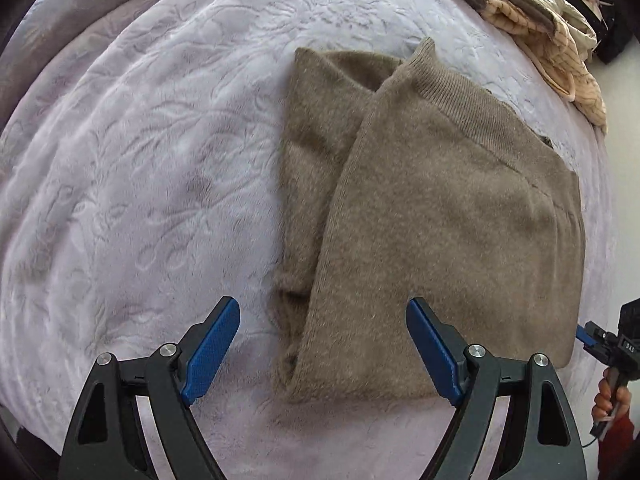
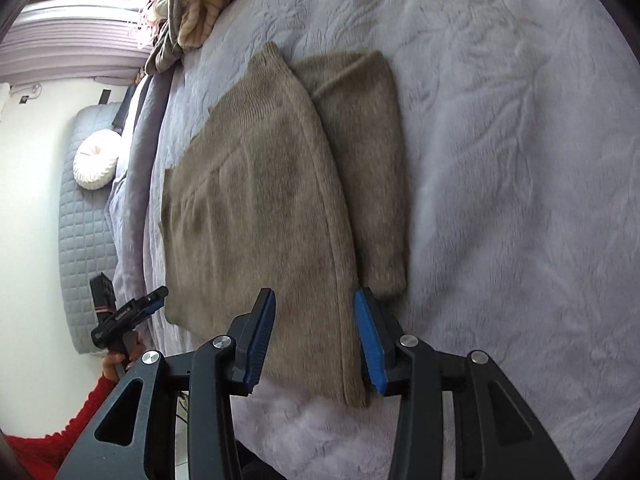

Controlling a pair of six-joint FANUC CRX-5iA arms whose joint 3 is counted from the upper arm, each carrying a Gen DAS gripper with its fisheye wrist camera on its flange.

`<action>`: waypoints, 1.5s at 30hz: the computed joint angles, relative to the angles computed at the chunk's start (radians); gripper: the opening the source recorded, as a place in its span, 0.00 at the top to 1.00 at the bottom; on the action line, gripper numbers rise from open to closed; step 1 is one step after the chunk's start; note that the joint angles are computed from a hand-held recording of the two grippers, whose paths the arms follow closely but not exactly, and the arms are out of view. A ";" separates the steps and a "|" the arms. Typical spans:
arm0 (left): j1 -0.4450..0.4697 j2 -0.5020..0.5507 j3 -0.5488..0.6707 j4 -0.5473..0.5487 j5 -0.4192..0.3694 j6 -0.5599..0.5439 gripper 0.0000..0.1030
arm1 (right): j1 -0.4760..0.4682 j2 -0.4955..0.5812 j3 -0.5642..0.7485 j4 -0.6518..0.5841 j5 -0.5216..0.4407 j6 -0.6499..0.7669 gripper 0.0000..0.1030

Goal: Fold small clothes

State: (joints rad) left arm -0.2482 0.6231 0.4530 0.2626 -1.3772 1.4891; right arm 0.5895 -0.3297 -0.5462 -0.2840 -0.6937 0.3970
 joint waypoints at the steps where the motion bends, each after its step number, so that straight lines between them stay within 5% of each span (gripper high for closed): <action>1: 0.006 -0.013 -0.029 0.009 0.008 -0.010 0.16 | 0.014 -0.012 -0.015 -0.004 0.010 -0.013 0.56; 7: 0.027 -0.057 -0.132 0.074 0.030 -0.100 0.16 | 0.050 -0.029 -0.041 -0.049 0.054 0.010 0.56; 15: 0.057 -0.123 -0.227 0.179 0.103 -0.209 0.17 | 0.113 -0.041 -0.058 0.082 0.079 -0.121 0.55; 20: 0.054 -0.081 -0.179 0.210 0.029 -0.286 0.17 | 0.163 -0.058 -0.103 0.193 0.111 -0.271 0.55; 23: 0.034 -0.060 -0.152 0.197 0.001 -0.297 0.31 | 0.190 -0.069 -0.114 0.258 0.107 -0.312 0.55; 27: 0.037 -0.034 -0.135 0.219 -0.019 -0.296 0.36 | 0.172 -0.050 -0.091 0.230 0.092 -0.256 0.56; 29: 0.033 0.011 -0.084 0.203 -0.073 -0.273 0.77 | 0.108 0.018 -0.016 0.087 0.026 -0.109 0.74; 30: 0.036 0.028 -0.070 0.208 -0.102 -0.277 0.90 | 0.086 0.047 0.015 0.047 -0.005 -0.058 0.93; 31: 0.043 0.031 -0.074 0.224 -0.116 -0.295 0.94 | 0.071 0.063 0.038 0.015 -0.019 0.001 0.94; 37: 0.080 -0.032 -0.149 0.277 -0.107 -0.381 0.94 | 0.027 0.065 0.141 -0.124 -0.121 0.301 0.94; 45: 0.093 -0.030 -0.204 0.248 -0.055 -0.330 0.94 | -0.004 0.057 0.059 -0.125 -0.124 0.153 0.94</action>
